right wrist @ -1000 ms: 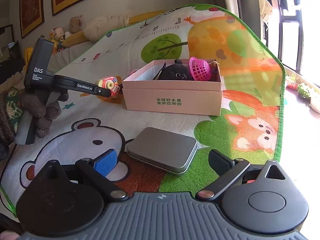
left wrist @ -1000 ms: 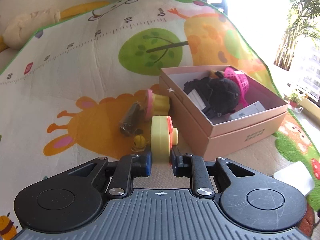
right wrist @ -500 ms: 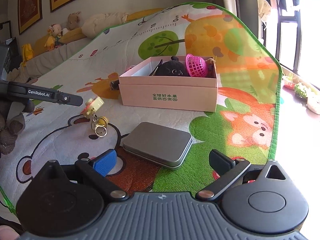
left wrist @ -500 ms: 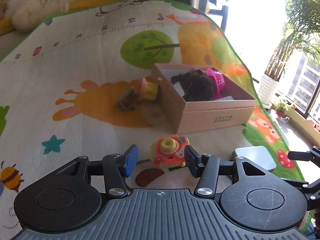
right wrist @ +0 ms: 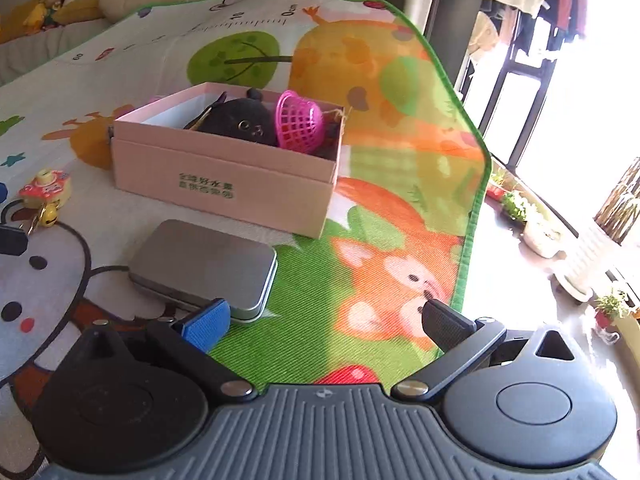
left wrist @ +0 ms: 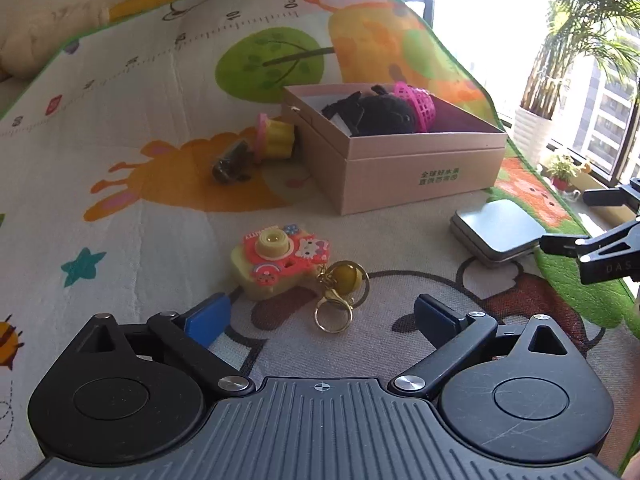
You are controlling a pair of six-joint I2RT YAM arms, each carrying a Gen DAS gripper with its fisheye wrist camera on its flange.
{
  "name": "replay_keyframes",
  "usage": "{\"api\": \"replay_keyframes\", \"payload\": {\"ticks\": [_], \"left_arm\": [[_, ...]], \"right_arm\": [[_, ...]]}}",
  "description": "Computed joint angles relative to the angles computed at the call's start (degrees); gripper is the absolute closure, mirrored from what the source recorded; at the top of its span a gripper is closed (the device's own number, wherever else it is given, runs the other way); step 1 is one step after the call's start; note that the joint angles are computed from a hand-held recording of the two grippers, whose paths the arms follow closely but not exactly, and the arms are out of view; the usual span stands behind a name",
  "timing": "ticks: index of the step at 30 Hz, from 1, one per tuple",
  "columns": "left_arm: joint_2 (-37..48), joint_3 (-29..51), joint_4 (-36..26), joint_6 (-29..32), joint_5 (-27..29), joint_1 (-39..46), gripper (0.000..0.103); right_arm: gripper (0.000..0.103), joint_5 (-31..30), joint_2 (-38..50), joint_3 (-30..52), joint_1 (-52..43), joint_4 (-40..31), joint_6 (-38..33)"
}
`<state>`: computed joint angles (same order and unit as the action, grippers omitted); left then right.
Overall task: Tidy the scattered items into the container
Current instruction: 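Hold the tin in the right gripper while the left gripper reaches the Hello Kitty toy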
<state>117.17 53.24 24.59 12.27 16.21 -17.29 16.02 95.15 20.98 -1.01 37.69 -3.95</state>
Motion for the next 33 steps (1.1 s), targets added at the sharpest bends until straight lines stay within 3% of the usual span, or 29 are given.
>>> {"api": "replay_keyframes", "payload": {"ticks": [4, 5, 7, 13, 15, 20, 24, 33], "left_arm": [[0.76, 1.52, 0.3, 2.09, -0.57, 0.72, 0.0], [1.11, 2.19, 0.01, 1.82, -0.65, 0.93, 0.0], [1.82, 3.4, -0.45, 0.88, -0.39, 1.4, 0.0], [2.84, 5.44, -1.85, 2.87, 0.56, 1.79, 0.0], [3.87, 7.28, -2.8, 4.15, 0.58, 1.64, 0.0], [7.49, 13.47, -6.69, 5.07, 1.53, 1.4, 0.0], [8.48, 16.63, -13.52, 3.68, 6.87, 1.7, 0.0], [4.42, 10.23, -13.44, 3.48, 9.37, -1.75, 0.0]], "right_arm": [[0.0, -18.2, -5.83, 0.49, -6.04, -6.47, 4.34], [0.0, -19.81, -5.18, 1.41, -5.62, -7.61, 5.5], [0.0, -19.94, -2.6, 3.46, -3.72, -8.39, 6.71], [0.0, -11.81, 7.75, 11.8, 2.85, -9.19, 8.05], [0.009, -12.47, 9.02, 12.8, 2.5, -9.72, 7.79], [0.01, -17.54, 4.53, 6.65, 0.94, -7.54, 5.09], [0.01, -20.14, 0.0, -0.74, -1.43, -3.63, 3.18], [0.007, -20.94, 0.27, -3.99, -3.59, 1.67, 2.28]]}}
